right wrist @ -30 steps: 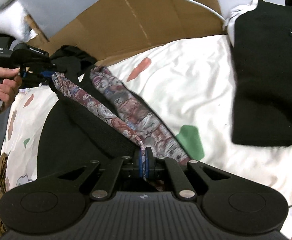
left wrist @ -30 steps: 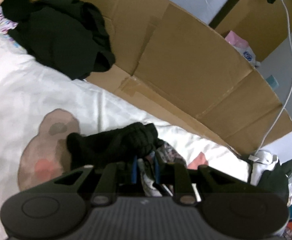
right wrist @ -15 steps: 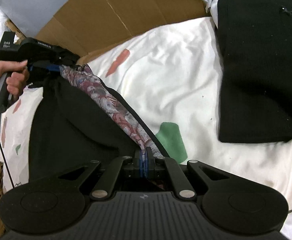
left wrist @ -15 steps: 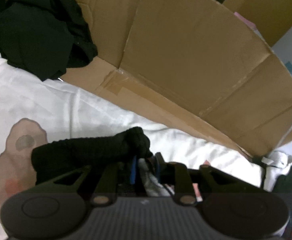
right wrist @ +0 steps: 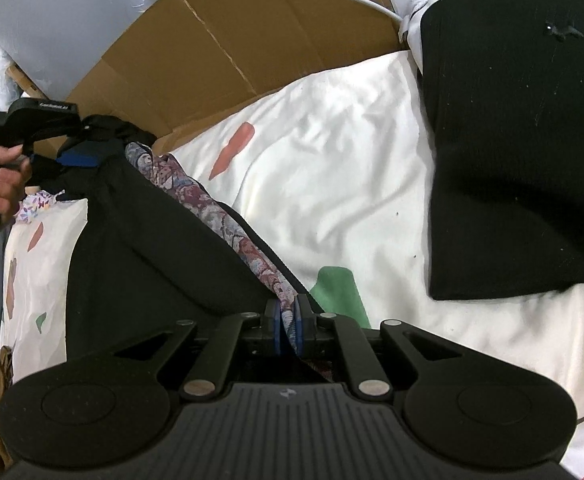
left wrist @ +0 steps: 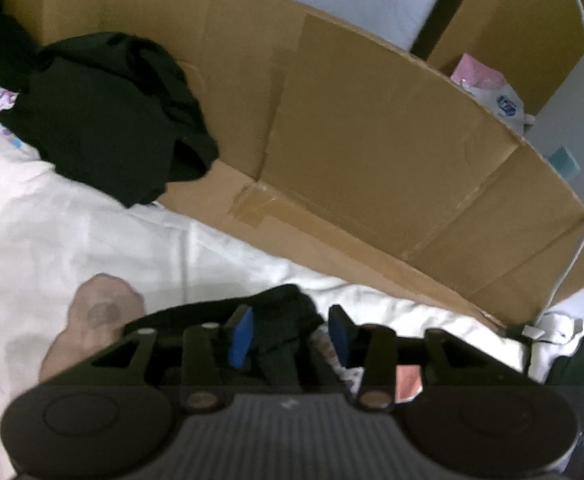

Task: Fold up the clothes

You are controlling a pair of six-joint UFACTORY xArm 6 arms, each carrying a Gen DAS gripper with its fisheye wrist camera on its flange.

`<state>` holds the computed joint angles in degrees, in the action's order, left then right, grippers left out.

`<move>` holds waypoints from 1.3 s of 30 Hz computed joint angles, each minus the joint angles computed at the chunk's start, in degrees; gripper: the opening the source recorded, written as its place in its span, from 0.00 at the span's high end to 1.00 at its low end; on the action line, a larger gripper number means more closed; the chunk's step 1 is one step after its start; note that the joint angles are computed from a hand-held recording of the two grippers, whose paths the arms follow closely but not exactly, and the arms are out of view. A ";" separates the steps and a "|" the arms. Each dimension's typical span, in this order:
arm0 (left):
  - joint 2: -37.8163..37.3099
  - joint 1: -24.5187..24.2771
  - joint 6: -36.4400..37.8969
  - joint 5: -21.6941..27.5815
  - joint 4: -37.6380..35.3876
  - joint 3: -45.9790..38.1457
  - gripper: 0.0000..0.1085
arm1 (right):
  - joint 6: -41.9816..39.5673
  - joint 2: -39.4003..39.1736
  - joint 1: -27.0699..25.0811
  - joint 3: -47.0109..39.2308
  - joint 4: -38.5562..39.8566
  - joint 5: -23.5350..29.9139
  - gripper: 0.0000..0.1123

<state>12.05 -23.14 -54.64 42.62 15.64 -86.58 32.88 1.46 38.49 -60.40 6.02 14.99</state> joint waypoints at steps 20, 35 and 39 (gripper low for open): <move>3.55 3.02 -0.73 1.34 3.97 0.82 0.59 | -5.46 1.42 0.06 -1.64 5.23 3.84 0.92; -2.05 3.53 -0.32 3.84 1.54 4.61 0.58 | -4.20 1.47 0.00 -1.96 3.21 5.15 0.92; -6.31 3.05 -0.26 5.03 1.25 7.84 0.58 | -2.80 1.14 0.13 -2.14 0.99 5.56 0.92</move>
